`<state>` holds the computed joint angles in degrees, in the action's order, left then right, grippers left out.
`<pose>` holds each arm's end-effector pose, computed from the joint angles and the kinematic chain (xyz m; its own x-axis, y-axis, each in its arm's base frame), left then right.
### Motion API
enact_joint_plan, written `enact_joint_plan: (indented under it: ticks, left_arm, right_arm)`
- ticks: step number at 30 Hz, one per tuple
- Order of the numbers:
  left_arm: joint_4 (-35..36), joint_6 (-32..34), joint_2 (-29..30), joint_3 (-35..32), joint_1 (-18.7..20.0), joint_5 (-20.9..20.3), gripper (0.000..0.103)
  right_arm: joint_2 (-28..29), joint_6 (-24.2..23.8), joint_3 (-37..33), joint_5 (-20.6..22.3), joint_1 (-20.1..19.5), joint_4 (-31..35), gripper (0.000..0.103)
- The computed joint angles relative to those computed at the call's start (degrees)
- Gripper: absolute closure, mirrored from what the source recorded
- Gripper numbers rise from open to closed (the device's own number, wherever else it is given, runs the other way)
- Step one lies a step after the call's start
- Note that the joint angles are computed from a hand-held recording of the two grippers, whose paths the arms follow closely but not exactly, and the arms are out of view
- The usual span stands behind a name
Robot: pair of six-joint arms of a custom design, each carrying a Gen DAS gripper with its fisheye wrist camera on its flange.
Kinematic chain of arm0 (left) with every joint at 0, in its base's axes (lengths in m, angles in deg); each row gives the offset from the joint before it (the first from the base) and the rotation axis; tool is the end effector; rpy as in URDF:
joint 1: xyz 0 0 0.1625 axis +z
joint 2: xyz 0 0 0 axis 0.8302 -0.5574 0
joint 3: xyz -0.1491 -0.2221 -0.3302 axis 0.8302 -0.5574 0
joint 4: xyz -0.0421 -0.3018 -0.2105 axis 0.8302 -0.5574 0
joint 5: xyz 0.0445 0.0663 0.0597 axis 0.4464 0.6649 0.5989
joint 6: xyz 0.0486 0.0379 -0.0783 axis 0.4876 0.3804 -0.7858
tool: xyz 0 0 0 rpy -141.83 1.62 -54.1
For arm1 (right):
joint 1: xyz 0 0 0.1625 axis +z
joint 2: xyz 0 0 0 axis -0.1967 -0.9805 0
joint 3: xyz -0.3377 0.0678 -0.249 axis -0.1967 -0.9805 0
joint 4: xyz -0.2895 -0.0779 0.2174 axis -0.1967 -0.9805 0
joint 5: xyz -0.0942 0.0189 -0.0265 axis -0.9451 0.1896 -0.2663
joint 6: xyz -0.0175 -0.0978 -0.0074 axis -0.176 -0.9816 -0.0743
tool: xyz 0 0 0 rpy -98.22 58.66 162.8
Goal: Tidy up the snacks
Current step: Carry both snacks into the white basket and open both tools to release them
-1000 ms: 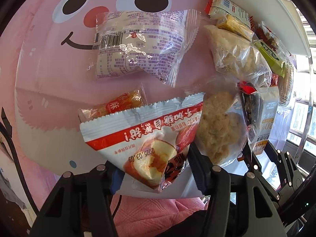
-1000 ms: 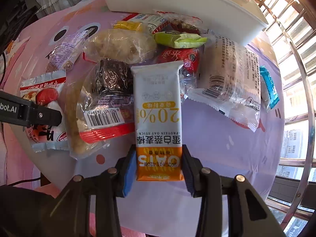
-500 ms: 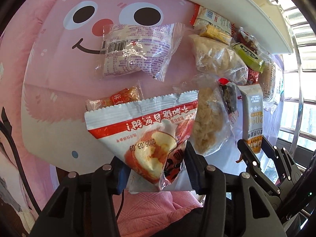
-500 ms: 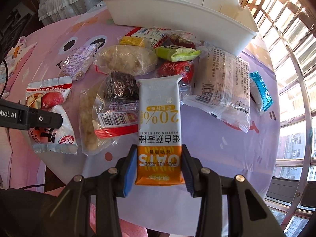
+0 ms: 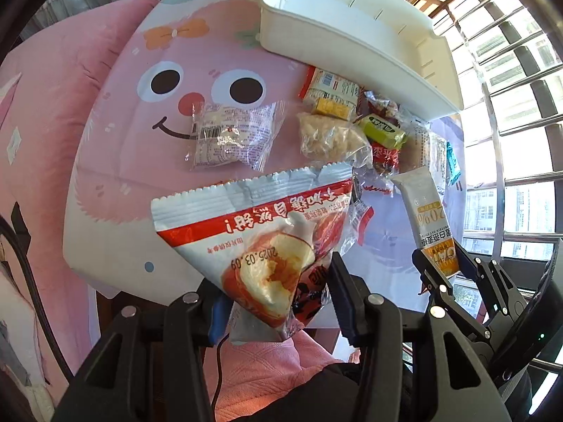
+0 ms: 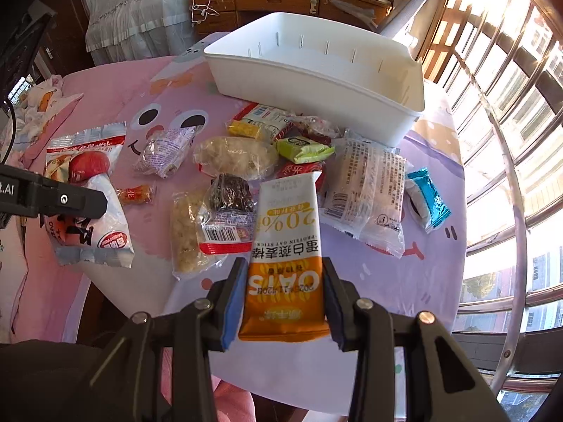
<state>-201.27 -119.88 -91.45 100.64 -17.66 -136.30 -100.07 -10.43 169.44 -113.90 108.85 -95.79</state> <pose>-0.3658 -0.5293 0.0688 -0.6166 -0.7282 -0.2992 -0.4968 0.6547 -0.5697 0.1633 -0.5812 0.3034 -0.3742 -0.8301 0.4134 -0.8117 0.5088 0.2869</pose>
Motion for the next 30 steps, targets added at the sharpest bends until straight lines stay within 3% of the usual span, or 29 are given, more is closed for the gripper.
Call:
enact_joint_plan:
  ticks: [9, 16, 24, 30]
  left_arm:
    - [13.61, -0.22, -0.79, -10.67, -1.33, 4.59, 0.055]
    - [18.89, 5.12, -0.69, -17.75, -0.45, 10.83, 0.055]
    - [16.41, 16.44, -0.35, -22.88, 2.38, 17.30, 0.055]
    - [6.56, 27.13, -0.45, -21.73, 6.18, 18.27, 0.054]
  right_arm:
    - [0.49, 2.10, -5.39, 5.29, 2.50, 1.09, 0.062]
    - [4.31, 3.77, -12.60, 8.93, 4.45, -0.21, 0.062]
    - [11.82, 7.92, -22.44, 9.94, 6.14, -2.04, 0.062]
    - [17.47, 11.27, -28.14, 10.30, 6.39, -4.21, 0.062]
